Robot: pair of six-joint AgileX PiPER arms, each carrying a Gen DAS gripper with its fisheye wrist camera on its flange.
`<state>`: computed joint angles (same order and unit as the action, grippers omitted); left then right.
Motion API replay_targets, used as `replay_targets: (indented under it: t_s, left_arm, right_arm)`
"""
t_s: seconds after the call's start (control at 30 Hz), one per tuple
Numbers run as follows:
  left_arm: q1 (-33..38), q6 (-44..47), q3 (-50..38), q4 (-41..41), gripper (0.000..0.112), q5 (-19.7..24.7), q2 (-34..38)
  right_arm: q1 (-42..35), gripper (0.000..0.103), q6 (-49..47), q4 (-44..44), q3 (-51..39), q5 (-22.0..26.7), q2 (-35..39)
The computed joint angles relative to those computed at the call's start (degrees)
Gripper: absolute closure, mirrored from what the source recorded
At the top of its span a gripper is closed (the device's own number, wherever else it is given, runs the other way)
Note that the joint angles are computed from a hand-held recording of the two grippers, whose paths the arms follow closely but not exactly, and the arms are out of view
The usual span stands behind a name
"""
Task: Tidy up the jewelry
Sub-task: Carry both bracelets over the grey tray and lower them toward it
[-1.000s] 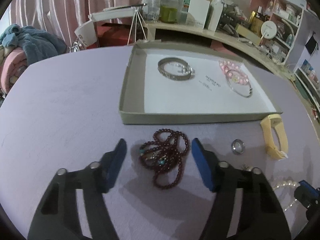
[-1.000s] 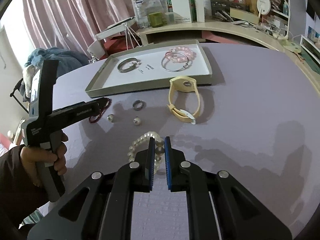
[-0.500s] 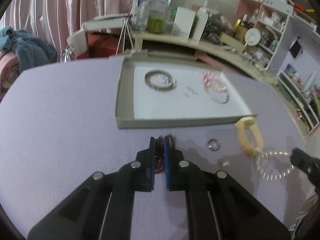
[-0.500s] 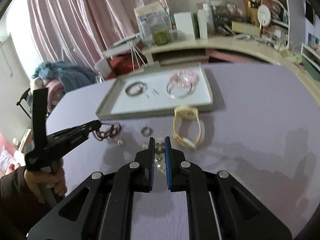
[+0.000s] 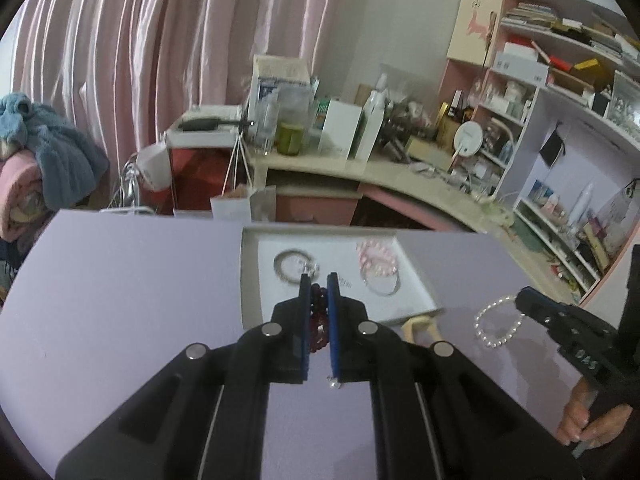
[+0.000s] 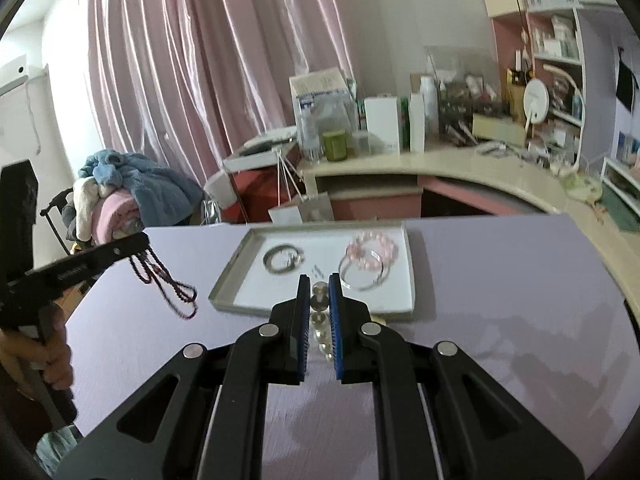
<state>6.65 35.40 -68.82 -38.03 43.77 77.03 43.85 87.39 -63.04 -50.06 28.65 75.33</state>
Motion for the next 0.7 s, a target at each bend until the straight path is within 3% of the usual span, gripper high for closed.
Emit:
replay_targets:
  t_s: [0.17, 0.7]
  left_arm:
    - [-0.69, -4.05, -6.83, 2.71, 0.104, 3.86, 1.61]
    - [-5.73, -8.75, -16.90, 7.27, 0.104, 3.89, 9.46]
  right_arm:
    - [-1.76, 0.093, -1.97, -0.23, -1.87, -0.86, 0.22]
    - [-8.69, 0.093, -12.62, 5.96, -10.47, -4.76, 7.27]
